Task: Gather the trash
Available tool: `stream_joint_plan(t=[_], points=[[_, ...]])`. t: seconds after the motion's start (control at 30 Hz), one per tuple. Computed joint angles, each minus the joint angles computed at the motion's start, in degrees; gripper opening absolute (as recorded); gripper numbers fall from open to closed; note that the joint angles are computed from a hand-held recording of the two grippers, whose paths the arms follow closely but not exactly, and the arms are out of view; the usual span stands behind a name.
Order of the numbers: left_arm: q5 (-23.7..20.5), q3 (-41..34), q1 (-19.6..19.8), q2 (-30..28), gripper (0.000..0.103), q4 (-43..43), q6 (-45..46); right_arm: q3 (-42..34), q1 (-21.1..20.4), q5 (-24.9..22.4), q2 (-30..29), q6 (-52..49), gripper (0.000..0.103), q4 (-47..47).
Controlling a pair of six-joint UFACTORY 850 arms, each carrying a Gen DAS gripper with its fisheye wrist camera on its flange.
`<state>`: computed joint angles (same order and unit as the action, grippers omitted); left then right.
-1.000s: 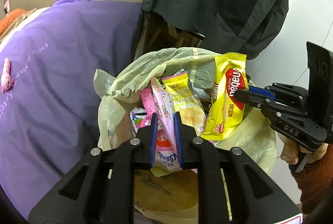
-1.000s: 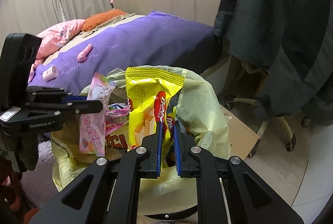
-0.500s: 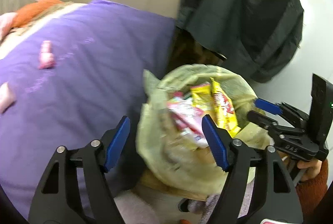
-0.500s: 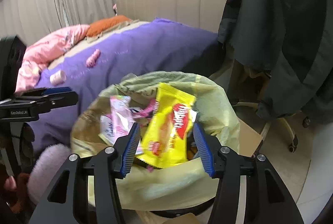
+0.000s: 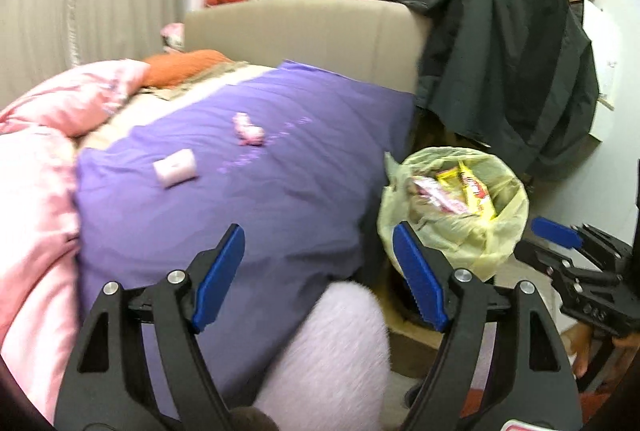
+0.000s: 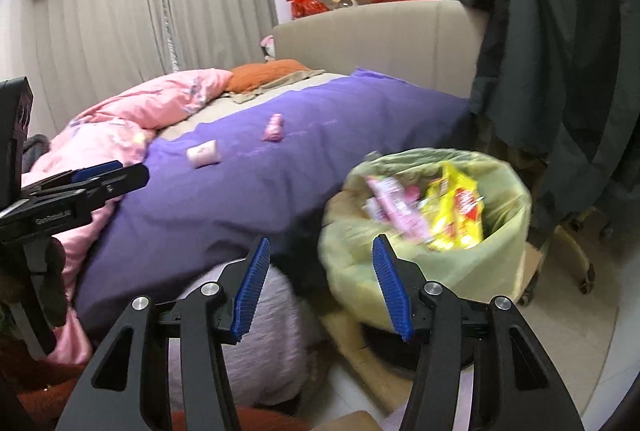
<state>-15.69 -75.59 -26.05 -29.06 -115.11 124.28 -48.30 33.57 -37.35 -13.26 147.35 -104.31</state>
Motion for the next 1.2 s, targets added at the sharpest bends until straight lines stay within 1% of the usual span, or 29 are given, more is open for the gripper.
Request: stream_joint_plan(t=[0.07, 0.13, 0.17, 0.23, 0.33, 0.43, 0.6, 0.83, 0.93, 1.1, 1.2], points=[[1.23, 3.43, 0.34, 2.29, 0.073, -9.16, 8.91, -0.31, 1.97, -1.02, -0.24, 1.01, 0.051, 0.80], [0.94, 6.49, 0.60, 4.14, 0.073, -19.06, 18.95, -1.11, 3.29, -1.91, -0.69, -0.97, 0.051, 2.97], [0.46, 7.74, 0.88, 4.95, 0.073, -22.13, 21.94, -1.75, 3.95, -2.86, -1.01, -3.23, 0.051, 5.23], [-0.51, 9.59, 1.36, 6.17, 0.073, -25.40, 25.01, -2.56, 4.95, -4.55, -1.44, -5.07, 0.051, 7.50], [-0.96, 11.39, 1.53, 7.55, 0.073, -31.95, 31.20, -2.72, 6.23, -6.16, -1.47, -3.73, 0.051, 6.92], [-1.25, 12.19, 1.73, 8.38, 0.073, -32.00, 30.92, -3.24, 7.32, -7.34, -1.91, -5.17, 0.051, 7.95], [-2.44, 13.98, 0.90, 9.78, 0.073, -35.36, 35.27, -2.99, 8.12, -8.58, -1.65, -6.35, 0.051, 8.84], [-1.87, 14.43, -0.35, 10.13, 0.073, -36.15, 36.70, -1.46, 8.11, -9.34, -0.53, -4.04, 0.051, 8.29], [-1.54, 14.57, -1.17, 10.22, 0.073, -38.47, 39.19, -1.31, 8.23, -9.99, -0.45, -4.66, 0.051, 8.87], [-1.11, 14.77, -2.13, 10.38, 0.073, -41.00, 42.24, -0.15, 8.11, -10.59, 0.24, -2.93, 0.051, 8.01], [-1.10, 14.80, -2.31, 10.39, 0.073, -40.95, 42.58, 0.39, 8.19, -11.07, 0.60, -1.86, 0.051, 7.72]])
